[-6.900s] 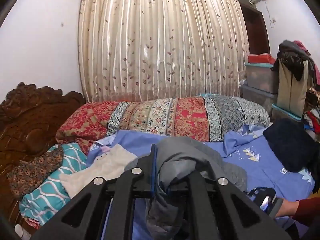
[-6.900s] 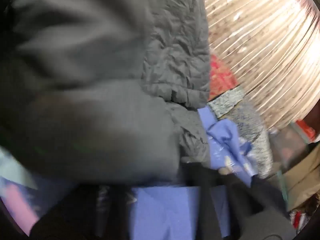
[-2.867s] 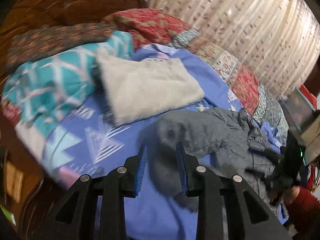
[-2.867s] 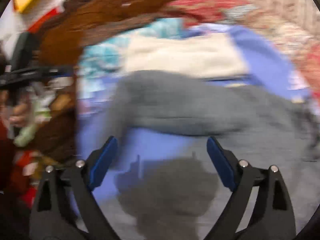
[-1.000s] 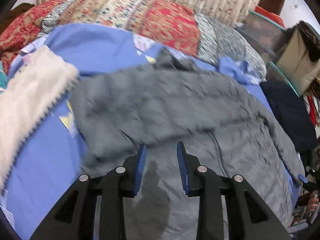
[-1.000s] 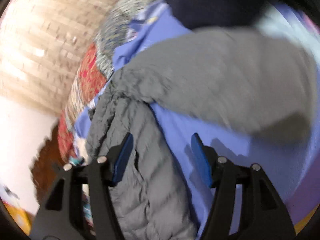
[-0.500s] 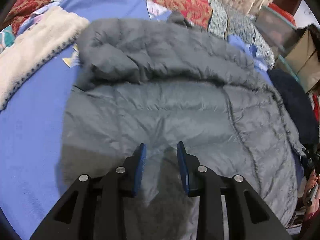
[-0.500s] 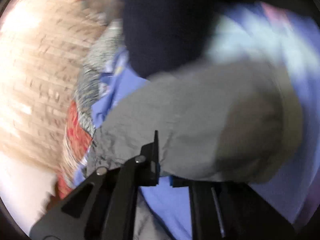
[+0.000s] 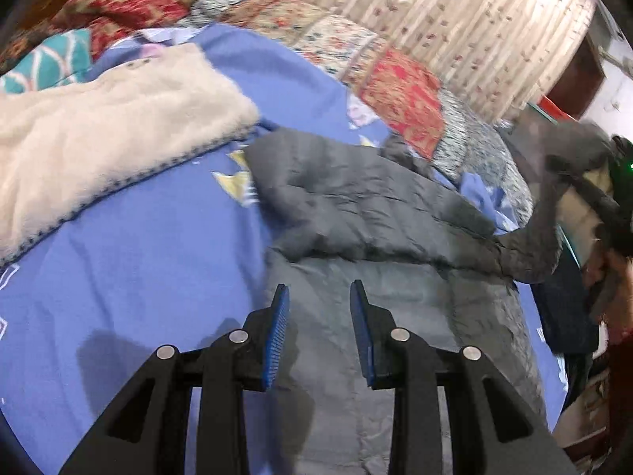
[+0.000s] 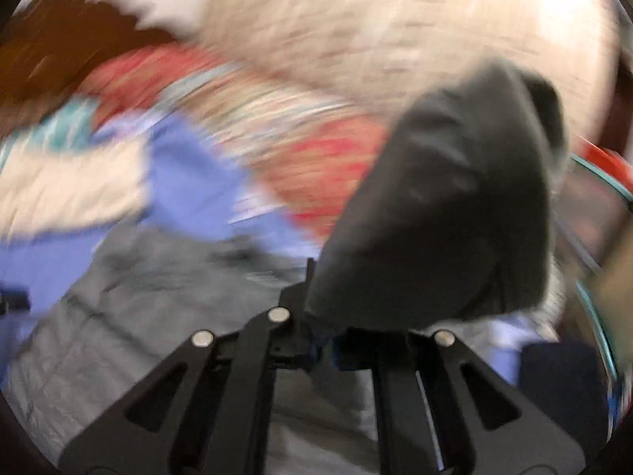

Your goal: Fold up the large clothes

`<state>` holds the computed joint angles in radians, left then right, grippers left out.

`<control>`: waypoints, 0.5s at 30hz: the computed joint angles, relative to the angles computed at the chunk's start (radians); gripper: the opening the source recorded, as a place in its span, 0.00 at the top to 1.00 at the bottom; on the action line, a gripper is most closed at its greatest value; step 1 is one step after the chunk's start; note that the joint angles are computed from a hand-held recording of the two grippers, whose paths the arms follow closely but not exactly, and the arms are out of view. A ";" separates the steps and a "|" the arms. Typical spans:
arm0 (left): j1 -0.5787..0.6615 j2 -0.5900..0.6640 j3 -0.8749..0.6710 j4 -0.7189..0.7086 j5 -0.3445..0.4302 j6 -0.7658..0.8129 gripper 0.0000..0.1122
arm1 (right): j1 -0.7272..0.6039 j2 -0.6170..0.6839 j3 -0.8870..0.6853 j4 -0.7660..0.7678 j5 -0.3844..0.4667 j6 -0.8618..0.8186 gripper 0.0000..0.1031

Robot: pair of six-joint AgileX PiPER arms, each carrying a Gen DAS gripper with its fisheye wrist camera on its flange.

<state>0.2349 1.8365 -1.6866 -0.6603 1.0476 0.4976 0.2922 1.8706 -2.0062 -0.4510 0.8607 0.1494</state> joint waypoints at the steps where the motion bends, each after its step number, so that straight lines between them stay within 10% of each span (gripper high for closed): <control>1: 0.007 0.009 -0.010 0.006 0.002 -0.010 0.52 | 0.054 0.100 -0.094 0.017 0.051 -0.045 0.94; 7: 0.026 0.064 -0.088 0.035 0.028 -0.042 0.52 | 0.240 0.447 -0.230 -0.056 0.135 -0.157 0.80; 10: 0.003 0.094 -0.160 0.027 0.044 -0.047 0.52 | 0.266 0.315 0.069 -0.238 -0.052 -0.039 0.57; 15: -0.102 0.188 -0.360 0.037 0.057 -0.099 0.52 | 0.117 -0.046 0.465 0.089 -0.267 -0.218 0.32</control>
